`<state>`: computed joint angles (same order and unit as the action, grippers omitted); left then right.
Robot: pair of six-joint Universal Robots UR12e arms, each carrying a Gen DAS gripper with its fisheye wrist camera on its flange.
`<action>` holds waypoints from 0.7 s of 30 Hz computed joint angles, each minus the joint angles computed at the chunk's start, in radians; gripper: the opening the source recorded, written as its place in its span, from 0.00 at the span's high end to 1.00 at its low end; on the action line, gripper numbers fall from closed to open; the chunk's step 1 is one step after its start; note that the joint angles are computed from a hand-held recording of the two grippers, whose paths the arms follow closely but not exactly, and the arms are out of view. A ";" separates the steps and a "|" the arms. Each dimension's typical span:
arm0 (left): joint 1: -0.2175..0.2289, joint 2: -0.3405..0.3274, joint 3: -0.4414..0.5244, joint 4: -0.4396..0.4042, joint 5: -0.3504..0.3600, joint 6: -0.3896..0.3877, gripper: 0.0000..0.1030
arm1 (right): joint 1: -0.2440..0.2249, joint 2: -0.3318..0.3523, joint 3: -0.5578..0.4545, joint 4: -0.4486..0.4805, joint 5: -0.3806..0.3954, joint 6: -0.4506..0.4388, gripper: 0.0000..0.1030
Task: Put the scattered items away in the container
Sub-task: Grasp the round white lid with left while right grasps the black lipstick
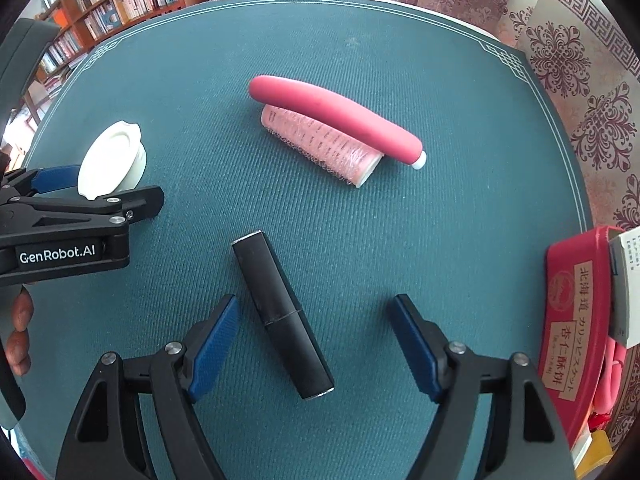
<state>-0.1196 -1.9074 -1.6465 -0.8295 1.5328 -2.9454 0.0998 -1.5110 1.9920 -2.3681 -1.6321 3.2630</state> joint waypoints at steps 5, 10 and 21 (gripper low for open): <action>-0.007 0.000 0.002 0.021 -0.004 0.009 0.13 | -0.007 -0.012 0.009 -0.011 0.014 -0.026 0.45; -0.005 0.016 -0.008 0.031 -0.019 0.034 0.35 | -0.012 -0.025 0.021 -0.015 0.025 -0.060 0.74; 0.008 0.058 -0.052 -0.004 -0.088 -0.025 0.35 | -0.081 -0.098 0.080 0.038 0.146 -0.058 0.79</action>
<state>-0.1114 -1.8496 -1.6981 -0.8337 1.4451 -2.9708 0.0187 -1.6090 2.0722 -2.3305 -1.4862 3.2052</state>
